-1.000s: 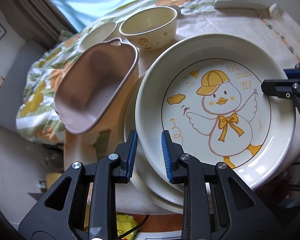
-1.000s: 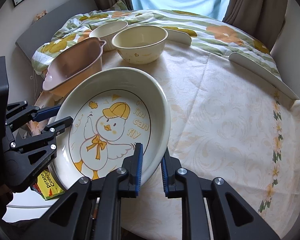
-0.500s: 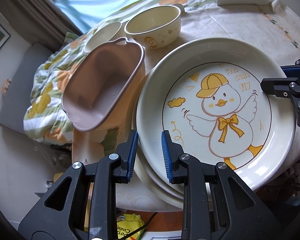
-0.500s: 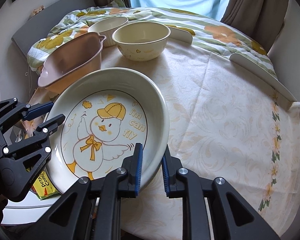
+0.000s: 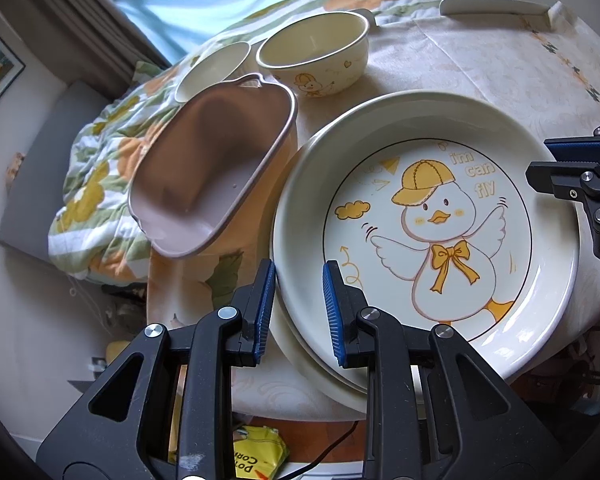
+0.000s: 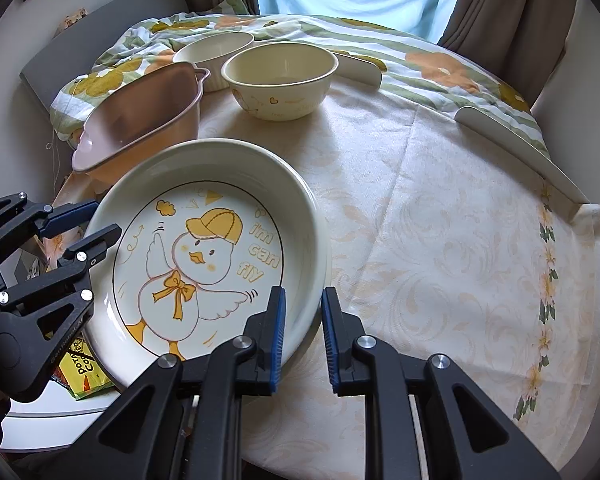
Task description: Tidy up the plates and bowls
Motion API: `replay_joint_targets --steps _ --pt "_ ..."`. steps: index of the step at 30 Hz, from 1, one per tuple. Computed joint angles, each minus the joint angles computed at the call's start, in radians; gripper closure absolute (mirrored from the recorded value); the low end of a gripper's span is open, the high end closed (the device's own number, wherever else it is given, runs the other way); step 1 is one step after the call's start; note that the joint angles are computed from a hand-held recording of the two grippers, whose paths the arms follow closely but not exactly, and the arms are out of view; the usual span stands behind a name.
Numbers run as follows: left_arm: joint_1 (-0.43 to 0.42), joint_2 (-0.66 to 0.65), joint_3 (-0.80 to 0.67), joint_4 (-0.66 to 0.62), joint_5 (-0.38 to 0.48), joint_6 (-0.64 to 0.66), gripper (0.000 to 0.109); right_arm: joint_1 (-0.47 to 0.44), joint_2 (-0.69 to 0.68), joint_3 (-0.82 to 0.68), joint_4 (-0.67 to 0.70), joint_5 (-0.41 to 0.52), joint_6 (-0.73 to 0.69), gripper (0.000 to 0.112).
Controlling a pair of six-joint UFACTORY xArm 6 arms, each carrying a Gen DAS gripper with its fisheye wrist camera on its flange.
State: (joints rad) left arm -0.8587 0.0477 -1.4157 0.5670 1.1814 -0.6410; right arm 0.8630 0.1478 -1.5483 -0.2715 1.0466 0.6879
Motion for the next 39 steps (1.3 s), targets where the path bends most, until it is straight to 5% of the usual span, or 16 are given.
replay_joint_targets --steps 16,17,18,19,21,22,24,25,33,39 --pt "0.035 -0.035 -0.152 -0.05 0.042 -0.076 0.087 -0.057 -0.09 -0.007 0.087 -0.072 -0.056 0.092" --pt "0.044 -0.043 -0.156 -0.061 0.04 -0.095 0.087 -0.064 -0.096 -0.006 0.099 -0.086 -0.066 0.075" --pt "0.056 -0.054 -0.152 -0.079 0.028 -0.111 0.087 -0.07 -0.1 -0.004 0.113 -0.104 -0.081 0.041" --pt "0.07 -0.065 -0.145 -0.1 0.019 -0.134 0.086 -0.076 -0.104 0.0 0.131 -0.127 -0.1 0.025" --pt "0.087 -0.078 -0.139 -0.123 0.025 -0.168 0.085 -0.087 -0.11 0.006 0.163 -0.164 -0.132 0.014" --pt "0.094 -0.084 -0.133 -0.132 0.028 -0.179 0.081 -0.089 -0.108 0.002 0.17 -0.167 -0.144 0.014" --pt "0.108 -0.108 -0.102 -0.152 0.013 -0.21 0.046 -0.093 -0.103 0.0 0.18 -0.172 -0.164 0.014" --pt "0.112 -0.122 -0.083 -0.159 0.0 -0.225 0.009 -0.097 -0.102 0.001 0.194 -0.174 -0.178 0.014" --pt "0.101 -0.148 -0.074 -0.126 0.047 -0.302 0.006 -0.117 -0.101 0.019 0.255 -0.212 -0.245 0.014" --pt "0.123 -0.168 -0.07 -0.113 0.064 -0.35 0.006 -0.132 0.052 -0.213 0.345 -0.127 -0.404 0.014"
